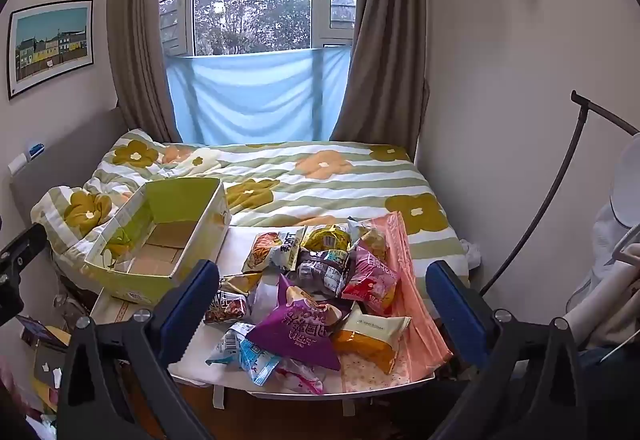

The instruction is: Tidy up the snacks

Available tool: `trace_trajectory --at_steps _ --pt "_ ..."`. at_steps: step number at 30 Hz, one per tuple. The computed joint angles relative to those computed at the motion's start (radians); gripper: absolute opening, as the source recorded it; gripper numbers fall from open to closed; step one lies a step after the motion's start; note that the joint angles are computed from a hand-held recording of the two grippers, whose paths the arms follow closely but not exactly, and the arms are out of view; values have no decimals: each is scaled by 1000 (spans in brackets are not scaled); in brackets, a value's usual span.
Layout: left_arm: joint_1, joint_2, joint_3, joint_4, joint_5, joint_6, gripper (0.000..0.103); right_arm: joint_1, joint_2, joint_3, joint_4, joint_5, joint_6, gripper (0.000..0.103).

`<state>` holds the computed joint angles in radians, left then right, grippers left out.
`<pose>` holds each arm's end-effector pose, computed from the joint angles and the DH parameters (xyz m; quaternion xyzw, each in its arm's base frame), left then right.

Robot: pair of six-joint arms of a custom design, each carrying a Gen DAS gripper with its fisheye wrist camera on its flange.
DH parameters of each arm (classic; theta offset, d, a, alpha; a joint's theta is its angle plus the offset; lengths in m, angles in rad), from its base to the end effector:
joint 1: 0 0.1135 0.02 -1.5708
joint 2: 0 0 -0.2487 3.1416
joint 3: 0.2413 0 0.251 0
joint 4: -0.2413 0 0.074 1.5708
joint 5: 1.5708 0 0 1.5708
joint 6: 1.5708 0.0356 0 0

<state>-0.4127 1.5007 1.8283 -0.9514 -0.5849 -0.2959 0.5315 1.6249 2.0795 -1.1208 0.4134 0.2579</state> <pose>0.2810 -0.1016 0.4362 -0.0815 0.8584 0.0892 0.4985 0.2744 0.1447 0.4569 -0.0312 0.8843 -0.0059 0.4658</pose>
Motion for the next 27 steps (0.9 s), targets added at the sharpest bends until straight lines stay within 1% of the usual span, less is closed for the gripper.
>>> trace_trajectory --at_steps 2,3,4,5,6,7,8,10,11,14,19,27 --pt "13 9 5 -5 30 -13 103 5 9 19 -19 17 1 103" --pt "35 -12 -30 22 55 -7 103 8 12 24 -23 27 1 103" --pt "28 -41 -73 57 43 8 103 9 14 31 -28 32 0 103" --pt "36 -36 -65 49 53 20 103 7 8 24 -28 31 1 103" --pt "12 -39 -75 52 22 26 103 12 5 19 -26 38 0 103" --pt "15 -43 -79 50 32 23 103 12 7 18 -23 39 2 103" --pt "25 -19 -49 28 53 21 103 9 18 24 -17 39 2 103" --pt "19 -11 -49 36 55 21 103 18 19 26 -17 49 7 103" --pt "17 -6 -44 35 54 19 103 14 42 68 -35 46 4 103" --pt "24 -5 -46 40 69 18 103 4 22 29 -13 33 -2 103" --pt "23 17 -21 31 73 16 103 11 43 53 -24 39 -4 103" --pt "27 10 -16 23 77 17 103 14 63 85 -42 39 4 103"
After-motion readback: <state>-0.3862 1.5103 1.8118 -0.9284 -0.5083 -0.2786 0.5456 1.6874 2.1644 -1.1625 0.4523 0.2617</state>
